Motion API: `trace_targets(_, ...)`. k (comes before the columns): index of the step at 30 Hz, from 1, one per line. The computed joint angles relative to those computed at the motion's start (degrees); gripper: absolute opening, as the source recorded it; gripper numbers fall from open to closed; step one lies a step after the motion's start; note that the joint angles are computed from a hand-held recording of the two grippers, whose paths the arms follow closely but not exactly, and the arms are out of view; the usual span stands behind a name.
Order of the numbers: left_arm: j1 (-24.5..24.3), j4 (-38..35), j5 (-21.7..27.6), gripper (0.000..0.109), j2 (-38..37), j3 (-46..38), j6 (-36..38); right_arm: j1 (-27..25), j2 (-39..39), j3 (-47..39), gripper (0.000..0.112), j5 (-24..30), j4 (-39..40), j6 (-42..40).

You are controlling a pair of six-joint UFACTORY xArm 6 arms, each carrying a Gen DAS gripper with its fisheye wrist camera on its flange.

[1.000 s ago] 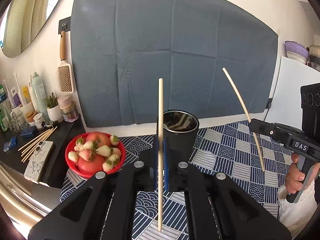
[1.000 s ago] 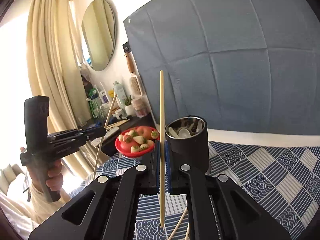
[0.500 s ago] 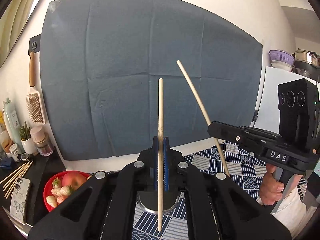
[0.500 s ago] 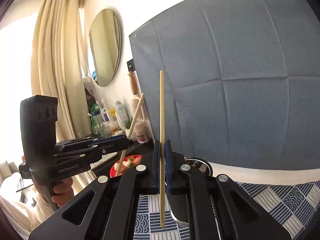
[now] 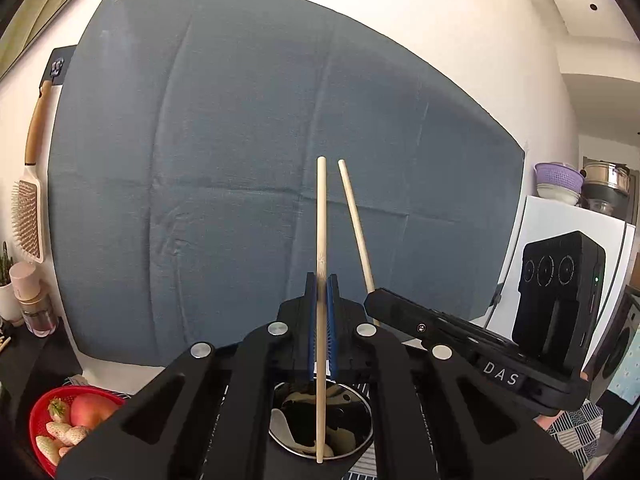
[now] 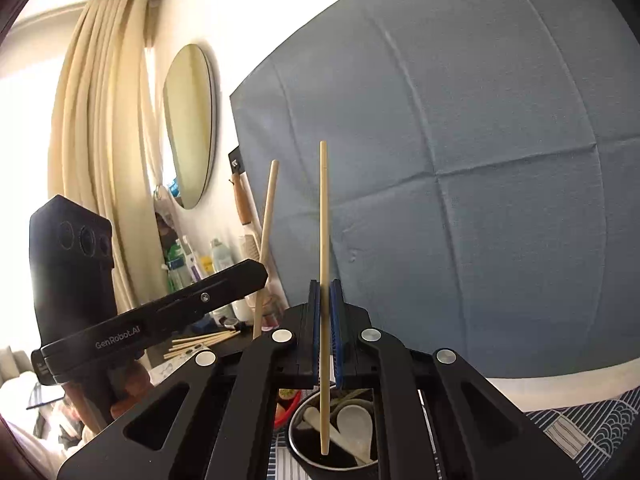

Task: Organize utensils
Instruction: 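Lift both chopsticks over the black holder and open both grippers to drop them in, then move both grippers back down toward the white spoon and remaining chopsticks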

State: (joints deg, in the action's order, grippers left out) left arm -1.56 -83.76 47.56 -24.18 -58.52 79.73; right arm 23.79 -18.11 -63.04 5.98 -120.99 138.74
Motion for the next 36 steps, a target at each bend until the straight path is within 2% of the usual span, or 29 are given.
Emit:
trace_targets(5, -1.34, -4.26, -0.92, 0.005, 3.77, -0.44, 2.05, -0.27, 1.98, -0.05, 0.005, 1.42, -4.28, 5.31)
trace_targets(7, -1.1, -5.54, 0.63, 0.005, 4.66, -0.1, 3.53, -0.28, 2.4, 0.31, 0.005, 1.4, -6.2, 7.81)
trace_targets(9, -1.9, -5.15, -1.05, 0.005, 5.33, 0.14, 4.06, -0.49, 2.85, 1.05, 0.005, 1.95, -2.01, 3.44)
trace_targets(13, -0.7, -4.83, 1.29, 0.005, 6.66, 0.33, 4.03, -0.98, 3.37, 2.63, 0.005, 2.21, 4.46, -2.63)
trace_targets(21, -2.23, -1.51, -2.24, 0.005, 4.93, 2.98, 4.48, -1.42, 3.52, 4.44, 0.005, 0.06, 12.51, -11.0)
trace_targets(24, -2.58, -0.11, -3.63, 0.005, 3.9, 3.97, 4.36, -1.33, 2.94, 6.04, 0.005, -0.21, 22.1, -21.41)
trace_targets(28, -2.64, 1.11, -4.2, 0.005, 2.82, 5.08, 3.76, -0.93, 1.34, 8.15, 0.005, -0.27, 28.99, -29.01)
trace_targets(29, -2.29, 1.59, -3.7, 0.005, 2.61, 5.34, 3.59, -0.42, 0.62, 8.75, 0.006, 0.54, 29.8, -30.24)
trace_targets(31, -2.04, 1.49, -4.44, 0.005, 1.55, 6.32, 3.94, 2.23, -2.01, 10.53, 0.007, 6.5, 28.94, -30.41)
trace_targets(32, -2.03, 1.75, -4.75, 0.011, 1.0, 6.67, 3.82, 3.0, -3.31, 11.42, 0.009, 8.34, 28.81, -30.69)
trace_targets(34, -0.65, 1.59, -2.87, 0.035, 0.01, 7.22, 3.73, 4.33, -5.99, 13.23, 0.024, 11.34, 28.65, -30.37)
trace_targets(35, 0.08, 0.96, -2.23, 0.06, -0.54, 7.64, 4.11, 4.98, -7.43, 14.19, 0.044, 12.83, 28.3, -29.83)
trace_targets(36, 0.88, -0.12, -1.67, 0.073, -1.24, 8.27, 4.98, 5.58, -8.86, 15.16, 0.059, 14.09, 28.14, -29.35)
